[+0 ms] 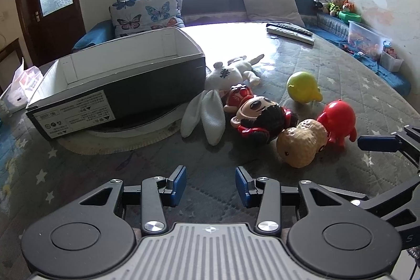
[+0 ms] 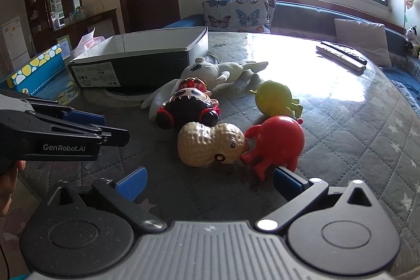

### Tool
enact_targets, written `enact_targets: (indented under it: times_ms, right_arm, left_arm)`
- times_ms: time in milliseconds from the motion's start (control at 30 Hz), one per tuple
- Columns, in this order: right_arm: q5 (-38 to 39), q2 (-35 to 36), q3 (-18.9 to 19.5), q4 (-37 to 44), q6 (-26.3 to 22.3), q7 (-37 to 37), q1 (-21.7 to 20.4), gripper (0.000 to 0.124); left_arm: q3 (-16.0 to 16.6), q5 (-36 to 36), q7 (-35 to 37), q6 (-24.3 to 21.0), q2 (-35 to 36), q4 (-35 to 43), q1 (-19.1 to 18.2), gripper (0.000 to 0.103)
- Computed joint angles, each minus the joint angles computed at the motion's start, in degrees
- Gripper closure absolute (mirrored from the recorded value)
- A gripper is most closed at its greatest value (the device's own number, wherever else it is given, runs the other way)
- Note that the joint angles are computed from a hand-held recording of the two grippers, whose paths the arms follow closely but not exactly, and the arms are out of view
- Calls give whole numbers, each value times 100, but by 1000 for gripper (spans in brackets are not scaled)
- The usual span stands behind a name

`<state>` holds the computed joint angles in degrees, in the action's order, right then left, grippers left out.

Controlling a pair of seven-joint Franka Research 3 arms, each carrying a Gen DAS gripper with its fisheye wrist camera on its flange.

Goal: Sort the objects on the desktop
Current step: 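Move the left tool down and close it on the tan peanut figure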

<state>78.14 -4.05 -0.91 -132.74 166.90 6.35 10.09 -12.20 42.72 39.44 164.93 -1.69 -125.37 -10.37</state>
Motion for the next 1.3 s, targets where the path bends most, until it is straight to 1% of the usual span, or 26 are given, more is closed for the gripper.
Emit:
enact_targets:
  times_ms: [233,367,467,633,733,767,967,1067,1167,1300]
  right_arm:
    - [112,100,-18,144,-156,-150,-59,22]
    - [77,172,-11,228,-270,-139,-104,28]
    - [92,209,2,277,-343,-196,-130,30]
    - [248,241,14,354,-497,-464,-160,34]
    - [235,288,25,408,-579,-523,-177,37]
    - [233,315,34,434,-577,-547,-178,39]
    - [247,426,73,541,-604,-651,-206,43]
    - [278,453,88,571,-608,-738,-219,45]
    - [312,472,103,589,-575,-840,-223,47]
    - [415,499,126,611,-473,-1030,-215,47]
  left_arm:
    - [26,-719,721,287,51,16,-39,59]
    - [23,-1147,1192,416,86,49,-74,59]
    - [12,-1713,1769,525,107,57,-123,59]
    - [-36,-2992,3023,635,170,106,-228,59]
    - [-69,-3466,3514,604,232,190,-256,59]
    - [-90,-3714,3757,585,249,213,-262,59]
    - [-245,-5246,5222,392,347,382,-270,60]
    - [-304,-5824,5776,250,404,485,-270,61]
    - [-315,-5944,5934,164,484,580,-275,61]
    - [-346,-6127,6060,13,570,704,-230,62]
